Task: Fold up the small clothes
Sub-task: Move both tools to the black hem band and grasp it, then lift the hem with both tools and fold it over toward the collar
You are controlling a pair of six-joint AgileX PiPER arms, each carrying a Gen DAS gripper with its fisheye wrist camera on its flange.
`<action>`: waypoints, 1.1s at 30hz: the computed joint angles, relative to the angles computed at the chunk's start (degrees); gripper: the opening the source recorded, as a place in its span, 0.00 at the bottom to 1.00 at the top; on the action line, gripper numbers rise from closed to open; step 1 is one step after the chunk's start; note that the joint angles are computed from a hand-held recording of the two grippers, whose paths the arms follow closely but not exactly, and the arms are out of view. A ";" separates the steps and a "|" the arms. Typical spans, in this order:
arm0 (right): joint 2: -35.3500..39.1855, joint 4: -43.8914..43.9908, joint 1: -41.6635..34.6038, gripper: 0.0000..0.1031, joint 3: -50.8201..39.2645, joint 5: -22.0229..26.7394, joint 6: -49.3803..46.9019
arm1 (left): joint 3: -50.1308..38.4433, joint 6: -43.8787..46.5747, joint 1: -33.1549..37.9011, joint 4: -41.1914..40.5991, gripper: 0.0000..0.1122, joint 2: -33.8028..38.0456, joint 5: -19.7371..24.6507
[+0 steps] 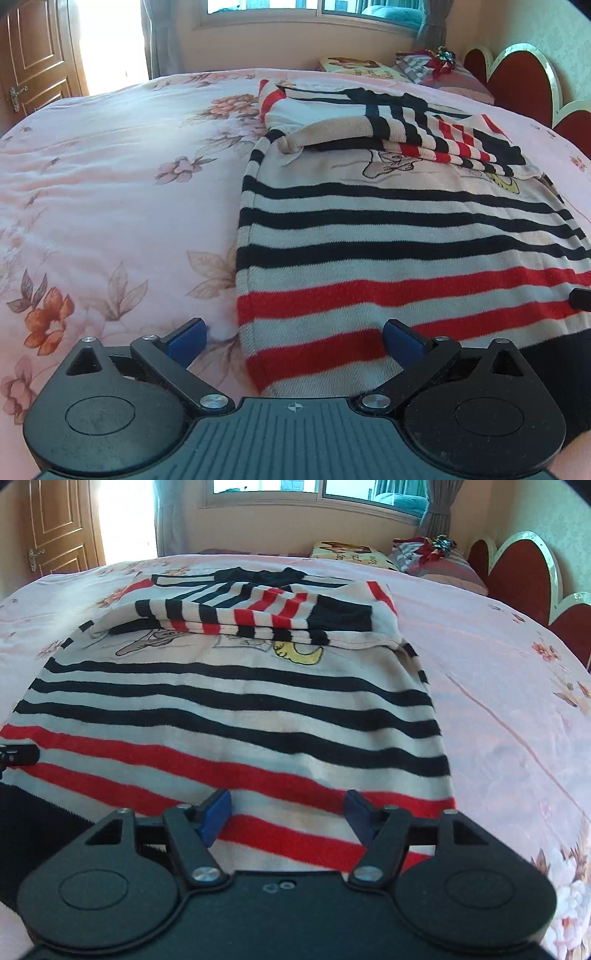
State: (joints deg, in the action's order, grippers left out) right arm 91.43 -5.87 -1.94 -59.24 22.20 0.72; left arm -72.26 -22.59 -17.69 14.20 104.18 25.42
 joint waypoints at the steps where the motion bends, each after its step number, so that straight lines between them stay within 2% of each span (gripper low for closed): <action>1: -1.85 -0.62 -0.42 0.65 1.57 -0.03 0.94 | 0.94 1.15 0.42 -1.44 0.90 -0.88 0.62; 6: -7.96 -8.33 -2.29 0.69 7.07 1.61 7.65 | 8.10 7.18 1.99 -9.05 0.90 -6.09 -0.06; 9: -9.95 -4.65 -5.20 0.69 9.13 3.71 5.77 | 10.54 11.33 1.81 -14.03 0.88 -8.27 0.28; 15: -13.07 7.10 -8.85 0.67 12.15 6.86 -1.94 | 12.30 13.38 -0.11 -17.35 0.63 -11.11 1.28; 16: -13.33 7.93 -8.91 0.61 12.13 7.52 -2.24 | 12.07 13.91 -0.16 -18.36 0.59 -11.29 1.77; 18: -13.87 12.34 -9.78 0.49 11.64 9.63 -5.65 | 11.51 16.59 0.04 -21.63 0.40 -11.30 2.56; 20: -13.79 16.49 -10.81 0.33 10.84 11.69 -9.15 | 10.87 18.61 0.23 -23.95 0.36 -10.71 2.87; 22: -13.19 20.57 -12.07 0.24 10.22 12.89 -12.34 | 10.64 19.76 0.53 -25.74 0.30 -10.22 2.21; 23: -12.83 22.50 -12.73 0.16 9.96 13.31 -14.00 | 10.35 21.22 1.10 -27.74 0.14 -10.04 2.26; 24: -12.45 25.26 -13.65 0.10 9.54 13.95 -16.29 | 9.60 23.66 2.04 -30.87 0.07 -9.60 2.92; 26: -12.58 29.69 -14.99 0.10 9.08 14.83 -19.44 | 8.25 26.64 3.42 -35.74 0.07 -8.91 3.94; 30: -12.48 38.80 -17.35 0.10 6.40 17.39 -27.12 | 6.50 32.16 3.79 -41.51 0.07 -9.35 1.78; 33: -11.25 43.11 -18.10 0.10 2.09 18.42 -29.85 | 1.88 34.55 4.31 -44.59 0.07 -7.91 0.82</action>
